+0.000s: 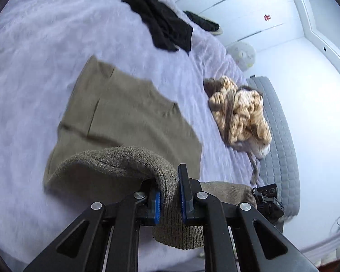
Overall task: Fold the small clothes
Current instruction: 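Lift the hem with both tools and fold it over toward the collar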
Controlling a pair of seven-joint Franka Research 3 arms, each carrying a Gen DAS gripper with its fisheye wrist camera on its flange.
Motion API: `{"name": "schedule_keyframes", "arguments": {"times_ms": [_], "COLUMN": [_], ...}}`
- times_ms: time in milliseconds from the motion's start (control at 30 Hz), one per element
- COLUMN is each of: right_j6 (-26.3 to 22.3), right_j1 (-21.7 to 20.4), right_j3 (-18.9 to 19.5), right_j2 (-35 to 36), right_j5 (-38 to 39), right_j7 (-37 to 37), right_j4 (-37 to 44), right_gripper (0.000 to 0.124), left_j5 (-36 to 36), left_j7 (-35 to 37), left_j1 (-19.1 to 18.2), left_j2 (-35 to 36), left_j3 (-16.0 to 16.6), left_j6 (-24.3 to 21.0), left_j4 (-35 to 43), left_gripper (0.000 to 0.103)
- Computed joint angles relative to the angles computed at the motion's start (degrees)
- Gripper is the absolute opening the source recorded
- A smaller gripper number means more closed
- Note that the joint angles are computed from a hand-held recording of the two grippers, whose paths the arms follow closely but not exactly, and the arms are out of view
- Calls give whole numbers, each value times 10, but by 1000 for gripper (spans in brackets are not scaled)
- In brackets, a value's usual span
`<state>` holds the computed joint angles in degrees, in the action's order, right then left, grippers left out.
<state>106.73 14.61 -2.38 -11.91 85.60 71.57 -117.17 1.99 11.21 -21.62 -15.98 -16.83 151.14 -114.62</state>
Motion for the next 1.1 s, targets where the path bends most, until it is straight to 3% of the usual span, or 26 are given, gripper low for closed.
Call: {"name": "schedule_keyframes", "arguments": {"times_ms": [167,333,500,600,667,833,867,967,1000,1100], "right_j6": [-8,28,105,157,182,182,172,157,161,153], "right_j1": [-14,-37,-45,-46,-41,-45,-46,-44,-45,-49], "right_j3": [16,48,76,90,92,99,99,99,101,102], "right_j2": [136,249,290,309,323,339,338,319,304,265], "right_j5": [-5,-63,-108,-136,-179,-251,-270,-318,-318,-299], "right_j7": [8,68,116,152,188,280,292,290,275,239], "right_j4": [156,279,288,291,298,319,325,329,317,276], "right_gripper": [8,8,8,9,9,14,15,39,54,54], "left_j5": [69,36,-46,-62,-75,-106,-100,-24,-4,-14], "left_j7": [-30,22,135,158,168,200,201,175,174,206], "left_j1": [36,41,50,60,67,75,74,65,63,55], "left_j2": [68,117,154,184,195,183,176,154,148,136], "left_j3": [-3,21,33,35,35,32,32,27,25,23], "left_j6": [-27,-57,-64,-107,-121,-131,-134,-188,-198,-220], "left_j4": [70,89,79,99,105,110,110,126,128,128], "left_gripper": [14,14,14,15,24,24,27,93,94,94]}}
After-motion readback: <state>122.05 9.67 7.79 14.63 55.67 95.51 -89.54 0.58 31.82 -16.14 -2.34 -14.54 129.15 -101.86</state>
